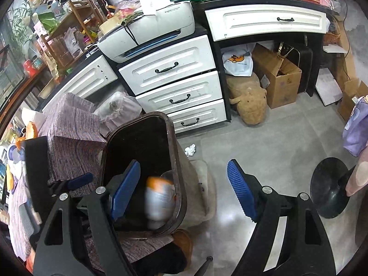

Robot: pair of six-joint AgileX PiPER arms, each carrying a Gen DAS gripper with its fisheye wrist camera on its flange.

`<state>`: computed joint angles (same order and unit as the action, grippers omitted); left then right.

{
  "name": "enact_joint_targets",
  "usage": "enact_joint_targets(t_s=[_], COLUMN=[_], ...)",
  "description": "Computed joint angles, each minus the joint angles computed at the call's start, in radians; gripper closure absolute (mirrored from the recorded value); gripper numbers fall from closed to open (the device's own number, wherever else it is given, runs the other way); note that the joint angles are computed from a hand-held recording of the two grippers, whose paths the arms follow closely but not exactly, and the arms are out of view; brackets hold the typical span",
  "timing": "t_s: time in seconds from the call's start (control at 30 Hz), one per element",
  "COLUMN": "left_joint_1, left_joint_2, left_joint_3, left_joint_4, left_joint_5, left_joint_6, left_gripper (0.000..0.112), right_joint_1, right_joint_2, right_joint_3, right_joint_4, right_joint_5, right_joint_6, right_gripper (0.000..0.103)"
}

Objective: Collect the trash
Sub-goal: 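Carry net and bottle over the black bin and open both grippers, then move both tools back over the table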

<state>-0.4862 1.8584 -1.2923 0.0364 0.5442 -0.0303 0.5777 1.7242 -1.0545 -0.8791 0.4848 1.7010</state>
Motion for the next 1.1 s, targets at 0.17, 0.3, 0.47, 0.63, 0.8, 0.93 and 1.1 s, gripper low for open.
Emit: enact_joint_targets(t_s=[0.17, 0.3, 0.47, 0.63, 0.8, 0.93, 1.1], left_joint_1=[-0.025, -0.029, -0.035, -0.002, 0.054, 0.130, 0.296], left_joint_2=[-0.069, -0.166, -0.305, -0.440, -0.569, -0.657, -0.720], left_joint_3=[0.054, 0.136, 0.235, 0.299, 0.342, 0.376, 0.400], left_joint_4=[0.030, -0.019, -0.011, -0.030, -0.021, -0.036, -0.080], left_joint_5=[-0.006, -0.034, -0.063, -0.060, -0.046, -0.044, -0.029], left_joint_6=[-0.024, 0.022, 0.027, 0.060, 0.082, 0.136, 0.229], left_gripper=[0.016, 0.016, 0.015, 0.015, 0.015, 0.015, 0.015], right_joint_1=[-0.004, -0.006, 0.007, 0.047, 0.098, 0.148, 0.203], right_joint_2=[-0.012, -0.017, -0.010, 0.003, 0.040, 0.097, 0.188], right_joint_3=[0.007, 0.008, -0.015, -0.071, -0.173, -0.295, -0.474], right_joint_4=[-0.016, -0.009, 0.011, 0.027, 0.086, 0.126, 0.207], right_joint_5=[0.022, 0.025, 0.039, 0.060, 0.078, 0.092, 0.106], right_joint_6=[0.020, 0.010, -0.025, -0.074, -0.195, -0.304, -0.470], right_gripper=[0.021, 0.020, 0.018, 0.013, 0.012, 0.010, 0.010])
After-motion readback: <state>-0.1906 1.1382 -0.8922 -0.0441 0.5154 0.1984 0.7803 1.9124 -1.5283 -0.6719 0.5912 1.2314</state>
